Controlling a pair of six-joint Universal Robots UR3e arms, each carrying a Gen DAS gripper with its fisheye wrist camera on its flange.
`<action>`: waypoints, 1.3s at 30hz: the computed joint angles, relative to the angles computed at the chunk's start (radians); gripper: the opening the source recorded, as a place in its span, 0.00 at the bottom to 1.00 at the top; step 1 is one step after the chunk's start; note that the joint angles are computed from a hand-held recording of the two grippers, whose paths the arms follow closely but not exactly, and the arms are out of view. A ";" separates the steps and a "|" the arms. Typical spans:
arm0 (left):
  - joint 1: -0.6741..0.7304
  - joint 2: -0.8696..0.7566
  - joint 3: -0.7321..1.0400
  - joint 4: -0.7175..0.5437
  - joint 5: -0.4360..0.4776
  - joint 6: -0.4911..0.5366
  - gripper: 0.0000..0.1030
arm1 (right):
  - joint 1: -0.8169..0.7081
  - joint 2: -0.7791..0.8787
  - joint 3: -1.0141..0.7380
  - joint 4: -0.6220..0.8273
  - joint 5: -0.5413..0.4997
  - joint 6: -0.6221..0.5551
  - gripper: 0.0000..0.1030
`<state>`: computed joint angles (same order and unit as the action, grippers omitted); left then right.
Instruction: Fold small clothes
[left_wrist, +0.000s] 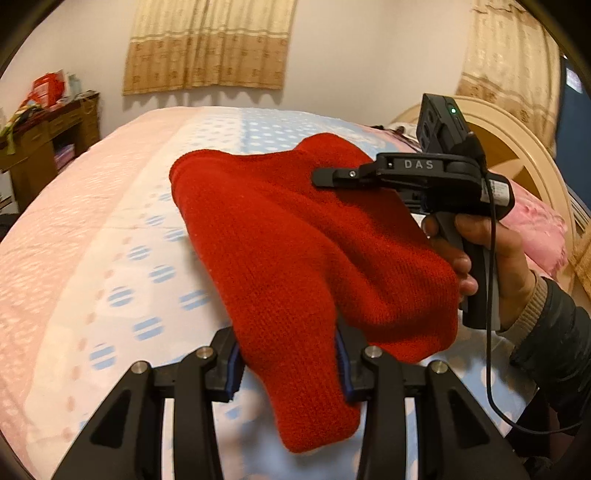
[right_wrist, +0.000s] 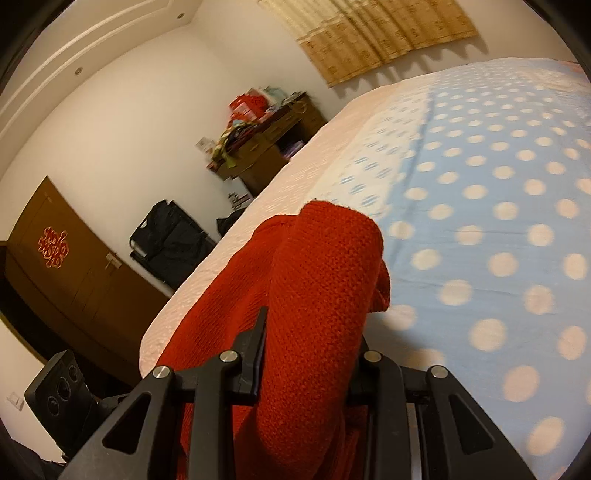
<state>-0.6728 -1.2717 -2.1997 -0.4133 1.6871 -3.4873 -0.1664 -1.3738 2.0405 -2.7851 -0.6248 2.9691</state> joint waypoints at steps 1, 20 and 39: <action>0.008 0.018 -0.014 -0.003 0.005 -0.001 0.40 | 0.024 0.022 -0.019 -0.019 -0.005 0.021 0.30; 0.141 0.395 -0.232 -0.209 0.113 -0.024 0.40 | 0.427 0.463 -0.569 -0.069 -0.099 0.269 0.30; 0.187 0.538 -0.275 -0.331 0.127 -0.063 0.39 | 0.537 0.700 -0.972 0.119 -0.130 0.293 0.30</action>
